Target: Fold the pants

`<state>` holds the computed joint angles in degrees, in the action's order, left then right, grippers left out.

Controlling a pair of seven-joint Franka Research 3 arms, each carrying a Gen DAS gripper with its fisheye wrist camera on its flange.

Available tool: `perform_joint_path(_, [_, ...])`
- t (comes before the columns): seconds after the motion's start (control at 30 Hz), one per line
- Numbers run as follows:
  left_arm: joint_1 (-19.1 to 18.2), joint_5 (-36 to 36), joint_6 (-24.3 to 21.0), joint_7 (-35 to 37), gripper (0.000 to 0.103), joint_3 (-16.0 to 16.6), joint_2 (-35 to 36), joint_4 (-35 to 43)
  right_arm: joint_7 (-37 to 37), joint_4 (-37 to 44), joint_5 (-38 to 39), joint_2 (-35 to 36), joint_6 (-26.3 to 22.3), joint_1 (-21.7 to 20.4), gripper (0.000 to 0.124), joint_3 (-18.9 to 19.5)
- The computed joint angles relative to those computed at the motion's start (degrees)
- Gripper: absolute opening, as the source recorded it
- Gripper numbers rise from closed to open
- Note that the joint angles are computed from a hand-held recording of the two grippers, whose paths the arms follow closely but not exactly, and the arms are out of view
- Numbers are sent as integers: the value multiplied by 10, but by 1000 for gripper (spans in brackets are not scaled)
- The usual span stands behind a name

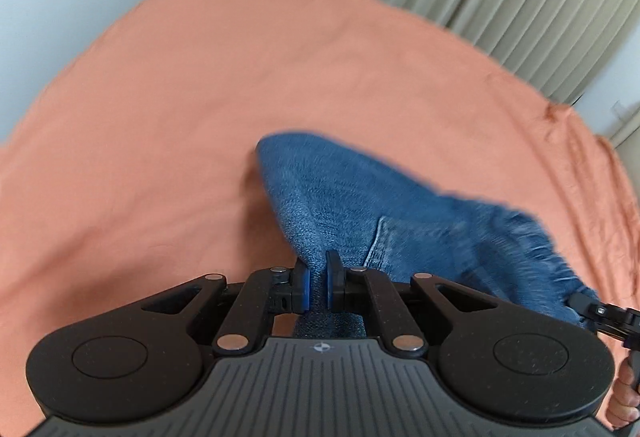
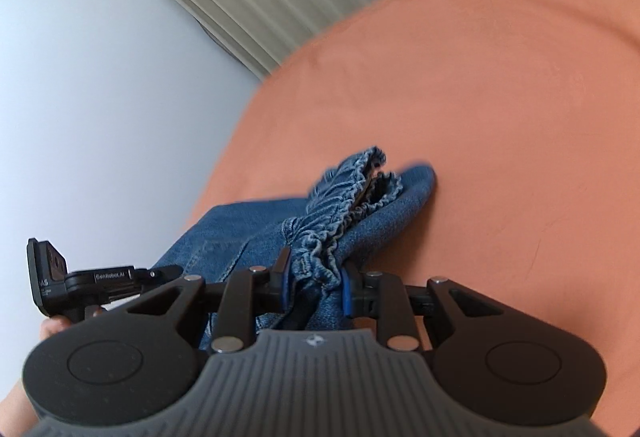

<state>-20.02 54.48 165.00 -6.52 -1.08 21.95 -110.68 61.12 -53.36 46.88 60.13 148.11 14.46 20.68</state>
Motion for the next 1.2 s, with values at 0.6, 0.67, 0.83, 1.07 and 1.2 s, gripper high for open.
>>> perform_joint_path(0.6, [-16,246,30,-259,33,40,-30,-53,42,-51,19,12,23,-12,26,-3])
perform_joint_path(0.67, [-11,241,0,-241,38,20,-54,-70,46,-58,-2,-3,32,-3,36,-16])
perform_joint_path(0.83, [-3,211,-72,-166,39,-41,-107,-104,-41,-203,-50,-108,184,16,46,-31])
perform_joint_path(1.07, [-6,189,-119,-114,36,-89,-101,-101,-112,-222,-128,-123,271,53,36,-21])
perform_joint_path(1.2, [-7,131,-119,-91,27,-97,-91,-113,13,-191,-190,-103,215,129,22,-139])
